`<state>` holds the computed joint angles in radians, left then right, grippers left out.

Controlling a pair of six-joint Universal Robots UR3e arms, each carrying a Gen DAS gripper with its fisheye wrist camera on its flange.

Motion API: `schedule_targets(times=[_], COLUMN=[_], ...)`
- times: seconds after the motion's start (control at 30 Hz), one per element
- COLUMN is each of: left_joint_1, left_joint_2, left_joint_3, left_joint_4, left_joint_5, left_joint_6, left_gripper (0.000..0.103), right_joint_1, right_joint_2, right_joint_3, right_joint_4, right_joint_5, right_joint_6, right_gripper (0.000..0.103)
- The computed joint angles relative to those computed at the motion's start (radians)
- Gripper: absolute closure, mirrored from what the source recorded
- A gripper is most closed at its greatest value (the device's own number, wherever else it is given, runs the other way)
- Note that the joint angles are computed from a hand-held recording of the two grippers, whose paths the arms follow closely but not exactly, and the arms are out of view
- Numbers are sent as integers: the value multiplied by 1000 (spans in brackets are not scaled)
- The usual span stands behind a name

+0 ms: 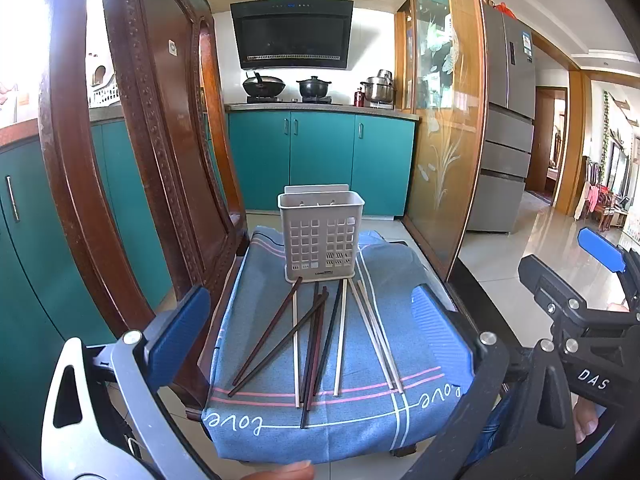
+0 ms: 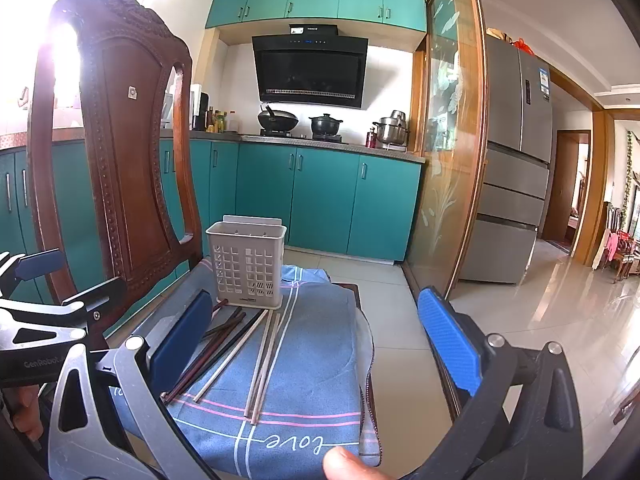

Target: Organize utensils

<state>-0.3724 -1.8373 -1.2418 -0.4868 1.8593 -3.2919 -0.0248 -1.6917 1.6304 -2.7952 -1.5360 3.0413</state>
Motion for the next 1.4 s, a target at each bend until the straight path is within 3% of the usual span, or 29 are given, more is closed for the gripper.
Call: schedule_targets(times=[1.4], left_joint_1=[7], left_joint_2=[-45], left_joint_3=[44], left_joint_4=[-33], left_joint_5=[-19], left_joint_6=[2], left_gripper=[3], right_joint_1=[-15], right_joint_2=[18], right_joint_3=[13], right_joint_4=[-9], right_joint_5=[7], right_joint_6=[8], right_gripper=[3])
